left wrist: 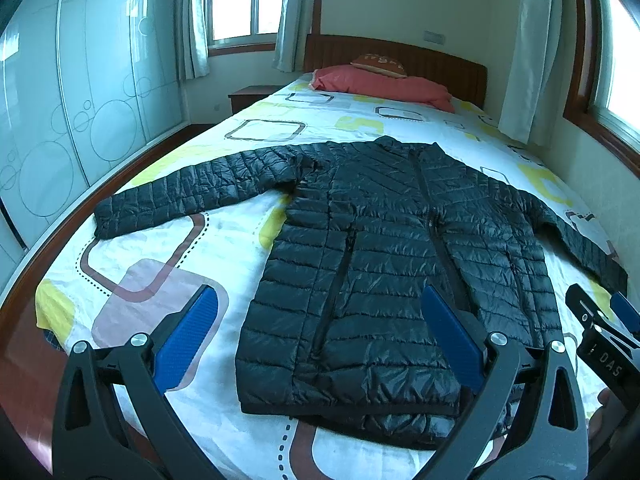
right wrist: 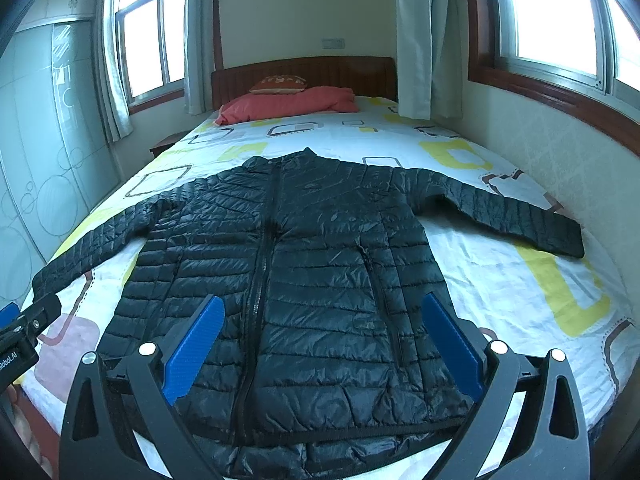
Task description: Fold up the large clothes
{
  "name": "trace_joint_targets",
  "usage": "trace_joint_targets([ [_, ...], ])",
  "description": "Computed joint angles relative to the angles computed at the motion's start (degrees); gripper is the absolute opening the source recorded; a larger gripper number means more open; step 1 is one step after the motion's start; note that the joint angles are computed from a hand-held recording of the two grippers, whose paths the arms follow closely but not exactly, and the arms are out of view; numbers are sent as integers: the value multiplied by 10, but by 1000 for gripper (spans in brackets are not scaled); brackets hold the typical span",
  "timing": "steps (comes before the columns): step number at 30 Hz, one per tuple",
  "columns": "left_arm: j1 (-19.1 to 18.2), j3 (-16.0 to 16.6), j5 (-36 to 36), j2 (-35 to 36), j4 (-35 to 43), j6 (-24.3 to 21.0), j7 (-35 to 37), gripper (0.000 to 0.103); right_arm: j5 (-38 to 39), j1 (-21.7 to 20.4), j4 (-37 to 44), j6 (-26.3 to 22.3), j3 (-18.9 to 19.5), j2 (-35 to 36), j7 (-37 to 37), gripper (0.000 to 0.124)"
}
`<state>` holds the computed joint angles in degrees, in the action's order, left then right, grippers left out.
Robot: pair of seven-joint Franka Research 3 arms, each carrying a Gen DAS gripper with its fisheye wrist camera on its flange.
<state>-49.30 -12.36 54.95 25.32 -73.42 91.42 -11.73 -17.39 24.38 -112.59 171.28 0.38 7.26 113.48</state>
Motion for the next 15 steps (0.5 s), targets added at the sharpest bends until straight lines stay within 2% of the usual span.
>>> trace_joint_targets([
  [15, -2, -7, -1, -11, -15, -1, -9, 101, -7, -8, -20, 4, 10, -17, 3, 98],
])
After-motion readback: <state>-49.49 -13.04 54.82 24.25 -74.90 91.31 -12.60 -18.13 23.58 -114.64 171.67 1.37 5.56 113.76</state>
